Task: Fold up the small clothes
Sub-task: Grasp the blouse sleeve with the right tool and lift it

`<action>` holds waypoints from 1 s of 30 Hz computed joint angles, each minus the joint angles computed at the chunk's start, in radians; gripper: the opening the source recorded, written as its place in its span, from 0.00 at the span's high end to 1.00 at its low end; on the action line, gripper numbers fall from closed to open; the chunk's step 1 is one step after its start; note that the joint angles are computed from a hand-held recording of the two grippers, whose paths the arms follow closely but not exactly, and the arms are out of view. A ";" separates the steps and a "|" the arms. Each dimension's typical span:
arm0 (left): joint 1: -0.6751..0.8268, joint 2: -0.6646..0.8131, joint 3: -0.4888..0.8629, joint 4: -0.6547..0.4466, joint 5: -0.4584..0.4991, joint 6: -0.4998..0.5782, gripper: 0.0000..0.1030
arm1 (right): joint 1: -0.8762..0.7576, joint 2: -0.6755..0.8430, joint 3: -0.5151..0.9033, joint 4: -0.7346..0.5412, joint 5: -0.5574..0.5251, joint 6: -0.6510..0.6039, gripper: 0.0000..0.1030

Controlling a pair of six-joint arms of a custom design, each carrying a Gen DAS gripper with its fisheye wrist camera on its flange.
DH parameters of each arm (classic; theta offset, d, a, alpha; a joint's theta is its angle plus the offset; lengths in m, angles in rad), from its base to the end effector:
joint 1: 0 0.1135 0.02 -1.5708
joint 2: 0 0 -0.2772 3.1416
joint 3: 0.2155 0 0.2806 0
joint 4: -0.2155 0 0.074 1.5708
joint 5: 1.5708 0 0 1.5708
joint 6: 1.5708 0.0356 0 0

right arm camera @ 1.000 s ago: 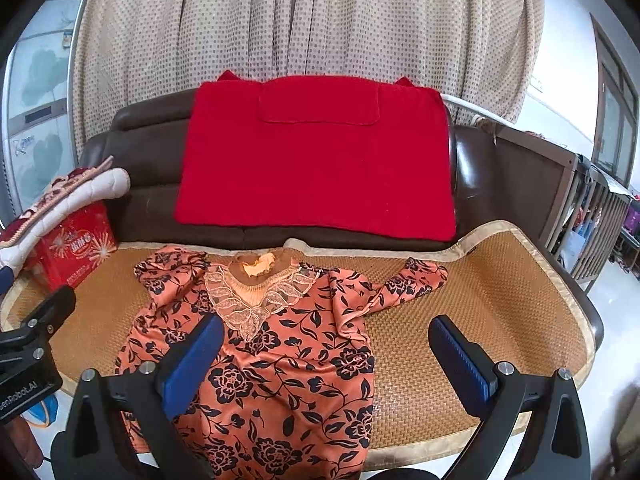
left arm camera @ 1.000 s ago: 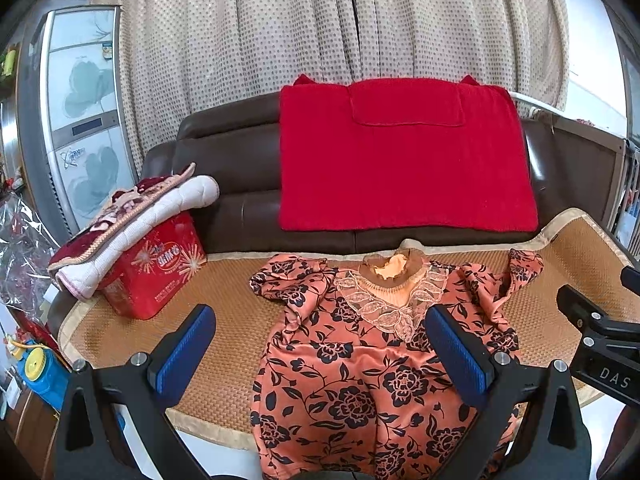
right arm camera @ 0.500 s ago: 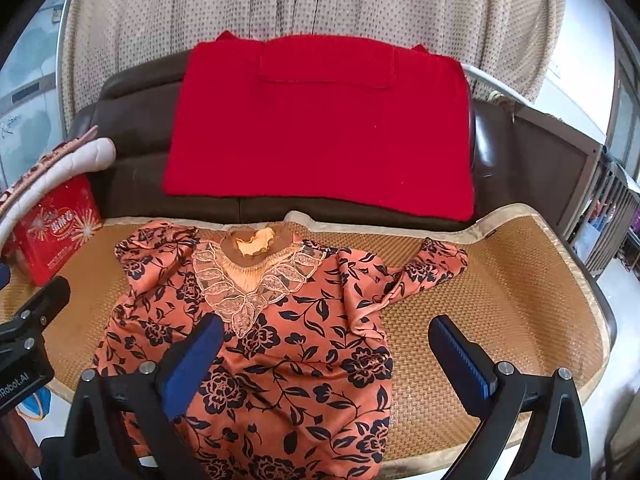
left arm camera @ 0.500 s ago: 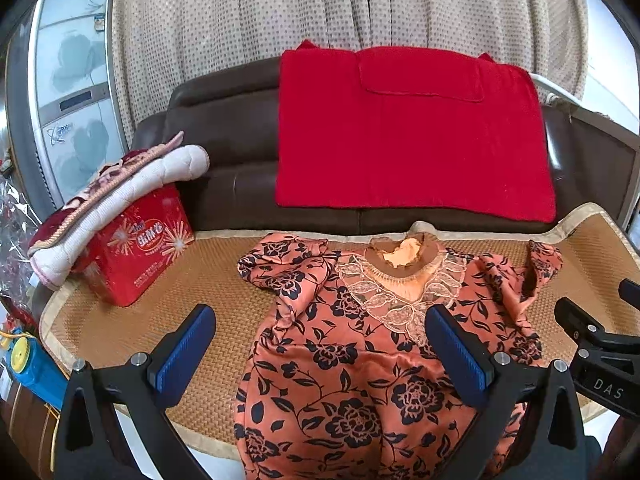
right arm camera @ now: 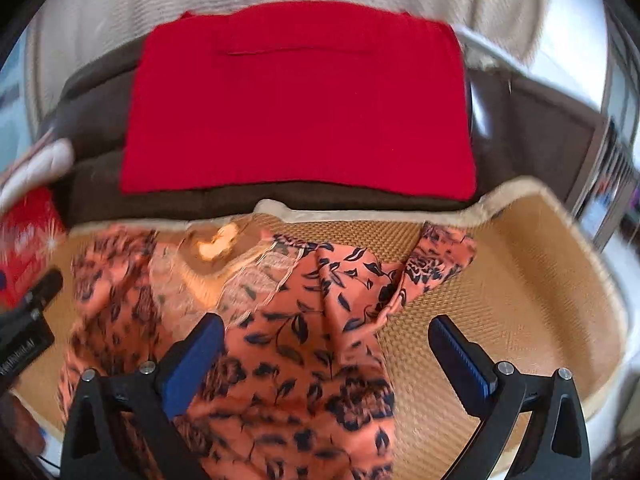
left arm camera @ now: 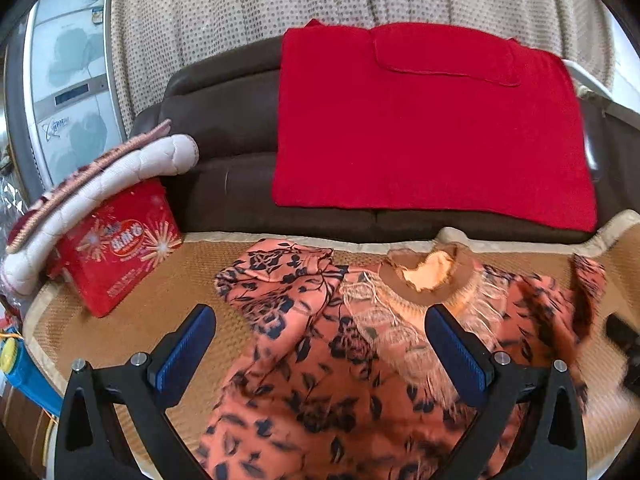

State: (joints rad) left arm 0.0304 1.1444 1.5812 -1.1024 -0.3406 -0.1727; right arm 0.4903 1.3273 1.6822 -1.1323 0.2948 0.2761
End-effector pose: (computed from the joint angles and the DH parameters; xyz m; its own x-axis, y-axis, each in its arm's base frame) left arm 0.2125 0.0184 0.4698 -0.5580 -0.1790 -0.8103 -0.3930 0.9170 0.0681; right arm 0.2399 0.1163 0.4582 -0.6684 -0.0611 -0.7413 -0.0890 0.9960 -0.0018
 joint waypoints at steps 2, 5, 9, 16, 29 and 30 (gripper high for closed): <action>0.000 0.029 -0.030 0.045 -0.016 -0.016 0.00 | -0.150 0.017 -0.046 0.110 -0.141 0.004 0.00; 0.012 0.062 -0.094 0.107 -0.001 -0.024 0.00 | -0.369 0.040 -0.142 0.302 -0.339 0.055 0.00; 0.034 0.092 -0.174 0.165 0.015 0.006 0.00 | -0.621 0.150 -0.195 0.400 -0.654 0.236 0.08; 0.032 0.123 -0.170 0.188 0.020 0.019 0.00 | -0.815 0.342 -0.215 0.575 -1.014 0.580 0.19; -0.041 0.118 -0.182 0.215 -0.006 0.044 0.00 | -0.658 0.580 0.175 0.289 -0.797 0.459 0.78; -0.033 0.116 -0.181 0.215 0.004 0.042 0.00 | -0.655 0.578 0.176 0.292 -0.792 0.464 0.81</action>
